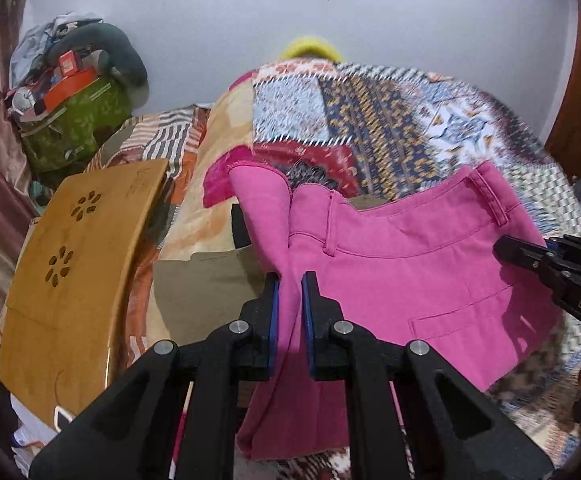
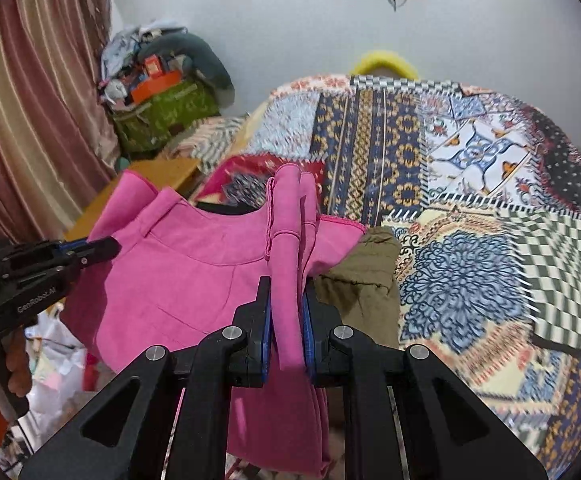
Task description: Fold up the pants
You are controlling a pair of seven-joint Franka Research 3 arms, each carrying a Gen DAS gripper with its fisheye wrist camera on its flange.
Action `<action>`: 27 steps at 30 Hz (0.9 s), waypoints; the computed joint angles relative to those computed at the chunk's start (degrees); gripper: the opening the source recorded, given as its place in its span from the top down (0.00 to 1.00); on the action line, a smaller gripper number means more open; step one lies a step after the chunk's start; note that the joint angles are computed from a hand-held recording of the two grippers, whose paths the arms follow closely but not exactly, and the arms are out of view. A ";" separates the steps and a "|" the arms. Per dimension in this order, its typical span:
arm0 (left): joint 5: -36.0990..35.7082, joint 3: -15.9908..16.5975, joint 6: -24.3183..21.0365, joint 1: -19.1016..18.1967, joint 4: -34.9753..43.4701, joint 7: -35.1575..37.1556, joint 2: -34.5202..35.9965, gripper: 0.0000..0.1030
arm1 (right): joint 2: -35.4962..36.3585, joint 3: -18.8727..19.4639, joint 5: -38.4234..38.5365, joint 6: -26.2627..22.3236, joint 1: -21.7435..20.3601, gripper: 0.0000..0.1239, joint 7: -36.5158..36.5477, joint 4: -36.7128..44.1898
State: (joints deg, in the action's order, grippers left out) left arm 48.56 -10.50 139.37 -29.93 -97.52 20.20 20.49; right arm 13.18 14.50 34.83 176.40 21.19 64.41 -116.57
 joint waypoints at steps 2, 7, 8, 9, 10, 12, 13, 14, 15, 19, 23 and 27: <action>-1.33 0.03 -0.03 0.68 1.26 1.53 2.23 0.90 | 2.36 -2.51 -3.22 -1.35 1.81 0.91 2.89 1.92; -3.58 0.88 1.14 0.85 0.73 2.36 4.68 0.87 | 5.11 -8.32 -13.79 -4.18 6.00 0.89 11.78 3.47; -3.07 1.34 1.21 0.54 0.38 1.58 4.72 0.86 | 4.99 -7.60 -13.94 -3.97 5.23 0.88 11.70 3.01; -2.83 1.61 0.68 0.30 0.15 1.12 4.64 0.85 | 4.91 -7.44 -14.46 -3.73 4.87 0.86 12.12 2.67; -2.77 1.69 0.24 0.23 0.14 1.06 4.63 0.82 | 4.58 -9.21 -15.67 -3.38 6.37 0.85 13.52 2.08; -2.71 1.76 -0.81 0.20 -0.12 0.99 4.48 0.77 | 3.41 -16.41 -24.36 -2.37 12.20 0.85 22.65 0.11; -2.87 1.68 -0.97 0.36 -0.55 0.97 4.18 0.75 | 2.63 -20.85 -29.36 -1.95 15.82 0.85 27.42 -1.11; -3.14 1.51 -0.94 0.60 -1.08 1.08 3.75 0.73 | 2.13 -23.60 -32.91 -2.20 17.93 0.85 30.69 -1.74; -3.01 1.45 -1.02 0.64 -1.57 1.00 3.32 0.71 | 1.69 -24.92 -35.24 -2.49 18.76 0.85 32.80 -2.19; -1.37 1.10 -5.67 -0.26 -2.96 0.13 0.86 0.50 | -1.40 -24.08 -39.16 -3.02 16.85 0.82 35.88 -4.82; -2.43 -0.80 -5.85 0.73 -6.31 0.06 -3.85 0.50 | -6.99 -21.13 -41.48 -2.51 13.90 0.77 36.14 -9.32; -1.37 -3.12 -4.52 0.75 -9.70 -0.80 -9.79 0.50 | -12.94 -21.14 -55.36 1.81 12.93 0.70 47.38 -14.20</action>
